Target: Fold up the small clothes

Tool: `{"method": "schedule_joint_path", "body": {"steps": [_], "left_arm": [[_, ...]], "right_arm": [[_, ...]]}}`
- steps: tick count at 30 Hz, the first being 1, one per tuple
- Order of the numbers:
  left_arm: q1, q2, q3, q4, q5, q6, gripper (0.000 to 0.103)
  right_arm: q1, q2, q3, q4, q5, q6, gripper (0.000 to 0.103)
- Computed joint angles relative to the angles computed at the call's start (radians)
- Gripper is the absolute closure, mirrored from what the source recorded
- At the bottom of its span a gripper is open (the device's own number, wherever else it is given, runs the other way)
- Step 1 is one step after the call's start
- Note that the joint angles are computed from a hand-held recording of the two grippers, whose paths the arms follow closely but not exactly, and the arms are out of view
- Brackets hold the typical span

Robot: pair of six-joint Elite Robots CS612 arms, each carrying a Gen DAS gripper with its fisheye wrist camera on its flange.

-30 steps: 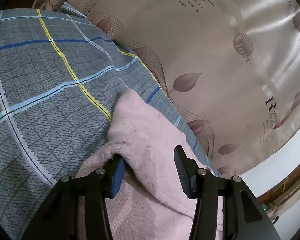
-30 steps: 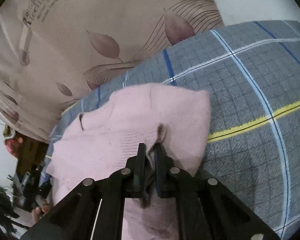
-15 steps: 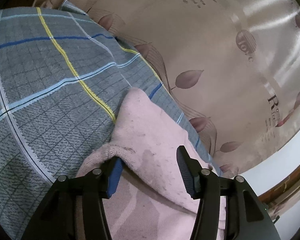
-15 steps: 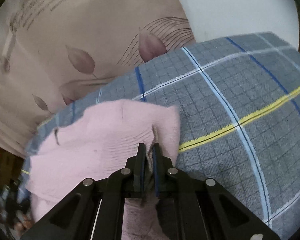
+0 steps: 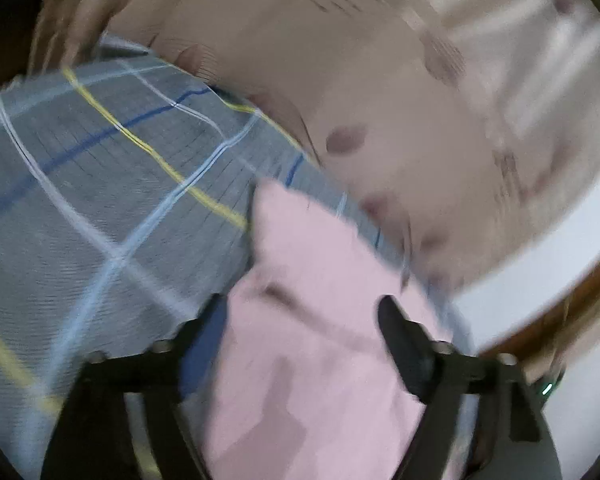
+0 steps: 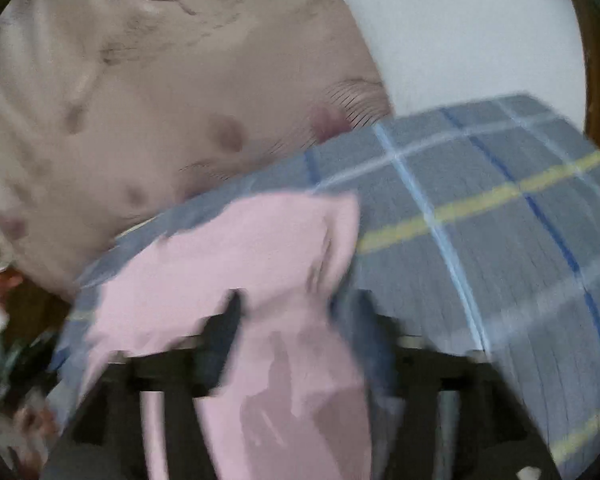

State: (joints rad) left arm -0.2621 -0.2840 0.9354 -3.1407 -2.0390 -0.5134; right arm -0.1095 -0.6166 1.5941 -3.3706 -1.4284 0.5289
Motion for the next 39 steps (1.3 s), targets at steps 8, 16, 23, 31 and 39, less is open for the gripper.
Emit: {"method": "schedule_joint_path", "body": {"steps": [8, 16, 23, 31, 39], "left_arm": [[0.036, -0.098, 0.241, 0.079, -0.226, 0.11, 0.021], [0.032, -0.122, 0.363, -0.029, -0.314, 0.162, 0.021], [0.062, -0.064, 0.299, -0.033, -0.477, 0.058, 0.07], [0.07, -0.07, 0.308, -0.011, -0.466, 0.077, 0.082], [0.049, -0.121, 0.347, 0.114, -0.412, 0.265, 0.046]], "right_arm": [[0.02, -0.107, 0.325, -0.189, 0.093, 0.034, 0.033], [0.029, -0.101, 0.37, -0.229, 0.146, 0.071, 0.033], [0.047, -0.078, 0.335, -0.169, 0.195, 0.066, 0.094], [0.02, -0.044, 0.338, -0.273, 0.327, 0.133, 0.091], [0.007, -0.035, 0.324, -0.258, 0.398, 0.156, 0.075]]}}
